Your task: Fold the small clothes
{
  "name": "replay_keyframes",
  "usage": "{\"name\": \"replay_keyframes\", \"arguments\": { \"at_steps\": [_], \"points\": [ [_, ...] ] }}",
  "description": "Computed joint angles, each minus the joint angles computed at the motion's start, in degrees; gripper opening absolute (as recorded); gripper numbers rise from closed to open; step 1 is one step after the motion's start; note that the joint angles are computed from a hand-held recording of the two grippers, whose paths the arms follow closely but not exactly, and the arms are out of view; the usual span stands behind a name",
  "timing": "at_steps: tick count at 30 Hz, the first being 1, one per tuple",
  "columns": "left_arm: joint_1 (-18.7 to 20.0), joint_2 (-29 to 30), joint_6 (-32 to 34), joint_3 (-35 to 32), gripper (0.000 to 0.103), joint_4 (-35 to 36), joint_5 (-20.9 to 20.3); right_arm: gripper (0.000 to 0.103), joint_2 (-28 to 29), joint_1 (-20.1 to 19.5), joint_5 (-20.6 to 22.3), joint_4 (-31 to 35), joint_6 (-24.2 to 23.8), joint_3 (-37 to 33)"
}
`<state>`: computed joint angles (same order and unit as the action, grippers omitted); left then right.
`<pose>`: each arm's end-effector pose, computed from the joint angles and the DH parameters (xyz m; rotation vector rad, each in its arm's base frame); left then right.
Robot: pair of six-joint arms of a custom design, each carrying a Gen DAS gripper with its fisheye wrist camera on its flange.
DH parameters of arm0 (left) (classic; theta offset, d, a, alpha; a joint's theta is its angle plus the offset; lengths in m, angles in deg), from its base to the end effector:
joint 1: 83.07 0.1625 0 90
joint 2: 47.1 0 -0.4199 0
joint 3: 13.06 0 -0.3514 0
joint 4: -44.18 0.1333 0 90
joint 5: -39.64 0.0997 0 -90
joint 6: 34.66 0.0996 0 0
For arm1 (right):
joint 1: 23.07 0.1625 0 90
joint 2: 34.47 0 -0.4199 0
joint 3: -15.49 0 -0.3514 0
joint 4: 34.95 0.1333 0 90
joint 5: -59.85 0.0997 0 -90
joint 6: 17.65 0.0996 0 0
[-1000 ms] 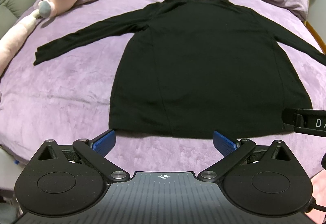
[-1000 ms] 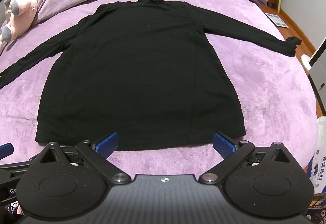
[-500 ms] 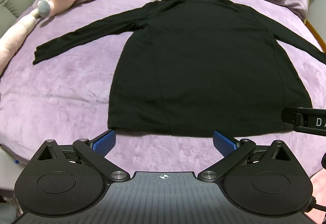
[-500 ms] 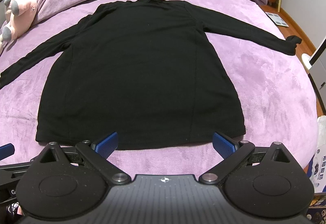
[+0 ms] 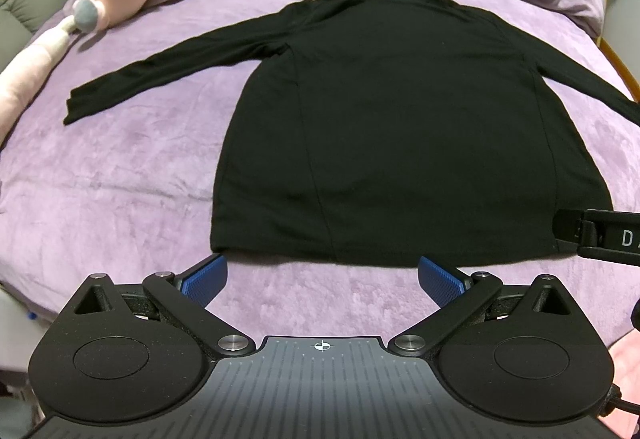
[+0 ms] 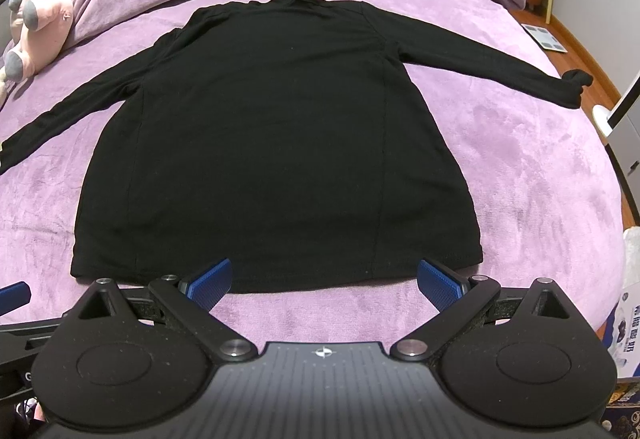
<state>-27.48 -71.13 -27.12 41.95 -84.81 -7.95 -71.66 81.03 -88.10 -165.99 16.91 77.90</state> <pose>-0.2832 -0.7681 0.0937 0.8067 2.2884 -0.3838 0.2332 -0.7279 0.2429 -0.5585 -2.1396 0.7821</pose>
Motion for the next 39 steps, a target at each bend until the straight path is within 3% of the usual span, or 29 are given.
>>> {"name": "replay_keyframes", "arguments": {
  "at_steps": [39],
  "points": [
    [-0.20,0.00,-1.17,-0.70,0.103,2.49,-0.28,0.099,0.07,0.12,0.21,1.21,0.27,-0.54]
  ]
}}
